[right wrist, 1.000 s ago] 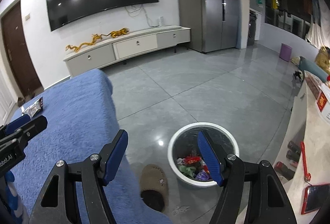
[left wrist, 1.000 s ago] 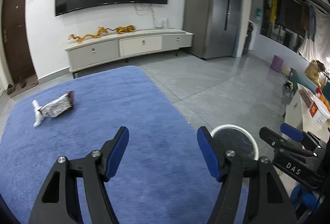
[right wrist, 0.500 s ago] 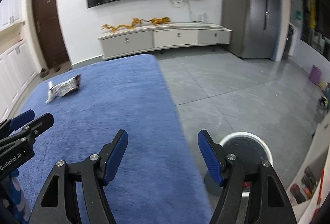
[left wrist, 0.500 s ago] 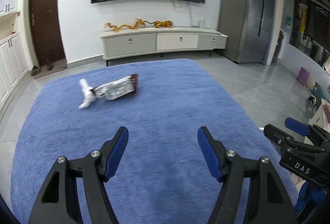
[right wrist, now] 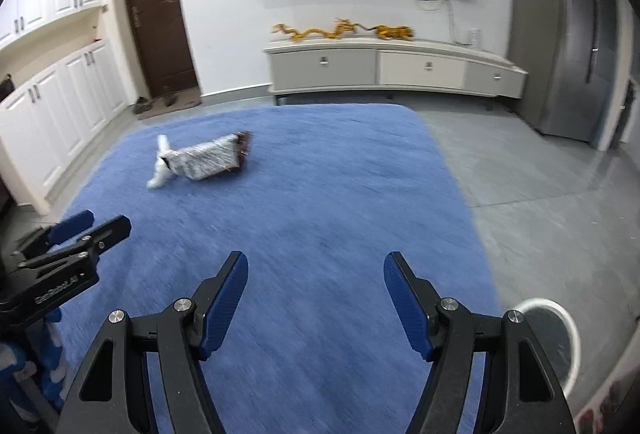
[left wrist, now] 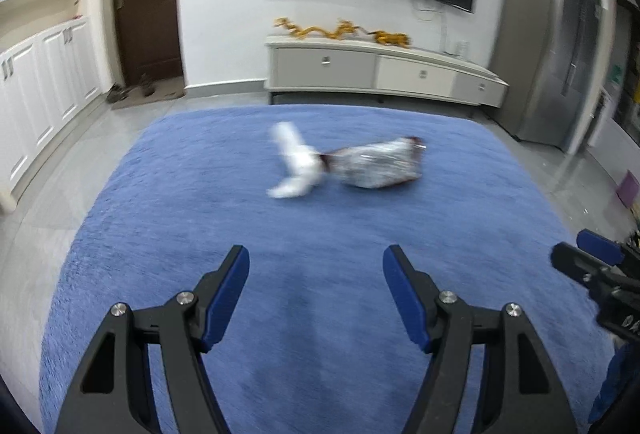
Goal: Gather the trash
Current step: 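Grasp the white tissue with left tool while right tool grasps silver-brown wrapper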
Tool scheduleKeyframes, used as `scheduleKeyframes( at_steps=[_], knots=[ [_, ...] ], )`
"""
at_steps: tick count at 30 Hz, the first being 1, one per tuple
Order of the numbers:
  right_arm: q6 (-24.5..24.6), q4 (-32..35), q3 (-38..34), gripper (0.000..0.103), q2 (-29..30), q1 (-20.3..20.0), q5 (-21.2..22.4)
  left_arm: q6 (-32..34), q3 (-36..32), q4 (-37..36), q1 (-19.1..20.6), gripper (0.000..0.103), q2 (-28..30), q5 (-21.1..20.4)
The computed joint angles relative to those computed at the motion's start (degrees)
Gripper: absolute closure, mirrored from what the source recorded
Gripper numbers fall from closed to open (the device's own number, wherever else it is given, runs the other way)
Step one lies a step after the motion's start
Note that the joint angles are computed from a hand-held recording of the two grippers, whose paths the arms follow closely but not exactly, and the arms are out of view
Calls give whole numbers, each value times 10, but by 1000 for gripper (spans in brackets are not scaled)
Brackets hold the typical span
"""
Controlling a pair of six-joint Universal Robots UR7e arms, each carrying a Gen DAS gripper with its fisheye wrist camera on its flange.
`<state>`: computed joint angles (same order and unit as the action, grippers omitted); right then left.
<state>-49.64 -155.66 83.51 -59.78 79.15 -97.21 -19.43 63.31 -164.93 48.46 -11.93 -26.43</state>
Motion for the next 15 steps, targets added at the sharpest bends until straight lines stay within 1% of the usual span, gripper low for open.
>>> scheduleKeyframes(
  at_steps=[3, 7, 9, 11, 13, 15],
  knots=[
    [18, 43, -50, 35, 38, 11, 16, 10, -1, -6, 23, 35, -13, -18],
    [69, 119, -134, 34, 92, 18, 48, 36, -32, -18, 48, 35, -13, -45],
    [98, 155, -179, 32, 122, 19, 67, 54, -61, -20, 58, 35, -4, -60],
    [136, 187, -221, 32, 148, 19, 80, 59, -92, -12, 66, 35, 6, -79],
    [176, 215, -262, 32, 174, 17, 96, 59, -132, 4, 73, 35, 21, -94],
    [203, 240, -294, 32, 194, 16, 111, 57, -179, 32, 80, 35, 41, -102]
  ],
)
